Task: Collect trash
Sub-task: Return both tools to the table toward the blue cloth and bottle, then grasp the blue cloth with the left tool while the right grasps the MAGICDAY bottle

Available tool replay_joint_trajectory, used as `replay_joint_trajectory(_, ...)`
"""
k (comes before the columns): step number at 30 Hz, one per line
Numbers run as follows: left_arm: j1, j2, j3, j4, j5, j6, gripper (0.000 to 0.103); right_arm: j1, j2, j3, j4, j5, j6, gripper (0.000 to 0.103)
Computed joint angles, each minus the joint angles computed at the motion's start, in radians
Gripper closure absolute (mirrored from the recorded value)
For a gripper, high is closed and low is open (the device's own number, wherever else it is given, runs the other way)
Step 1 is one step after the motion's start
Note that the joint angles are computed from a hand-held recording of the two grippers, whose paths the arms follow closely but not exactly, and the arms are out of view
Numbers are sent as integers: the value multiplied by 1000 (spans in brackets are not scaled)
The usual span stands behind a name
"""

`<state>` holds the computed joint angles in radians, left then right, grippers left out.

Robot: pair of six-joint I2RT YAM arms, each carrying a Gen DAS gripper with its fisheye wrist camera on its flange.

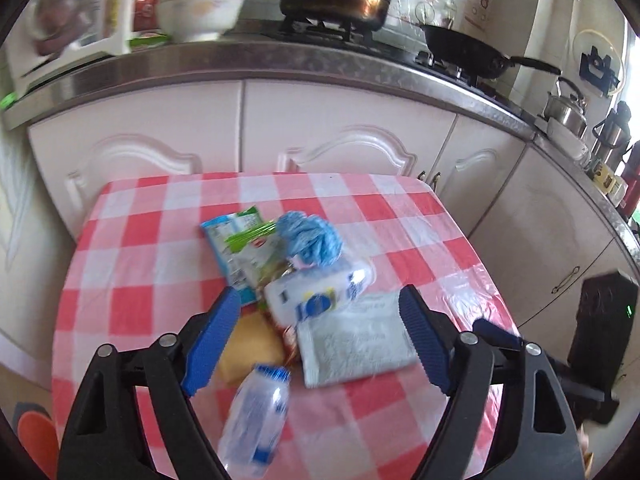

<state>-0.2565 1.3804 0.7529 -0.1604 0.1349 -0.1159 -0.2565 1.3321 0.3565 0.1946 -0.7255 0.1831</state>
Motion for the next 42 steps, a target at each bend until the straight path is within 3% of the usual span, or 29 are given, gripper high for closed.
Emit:
replay_joint_trajectory(5,-61,205,139,31,-65,-24,29,50,47,4,9,46,-28,15)
replay_joint_trajectory(11,-60,364,258,32,-114,-24,36,48,78,13,32,4,-24,15)
replay_joint_trajectory(14,-50,405,295,22,-117,-23,42,55,77,12,53,-5,-11,15)
replay_joint_trajectory(18,-44,451,335,5,-116,-18,58,73,100,17,95,-14,22,15)
replay_joint_trajectory(20,-41,455,334,7,-115,-20,65,82,115,16,129,-22,47,16)
replay_joint_trajectory(22,-36,451,322,20,-111,-24,71,92,143,18,176,-41,82,26)
replay_joint_trajectory(25,-24,438,301,36,-92,-30,78,105,212,40,237,-91,144,32)
replay_joint_trajectory(33,7,353,193,78,-3,-36,81,133,350,81,380,-121,277,55)
replay_joint_trajectory(42,-1,308,86,106,89,-57,82,145,369,105,371,-74,276,56)
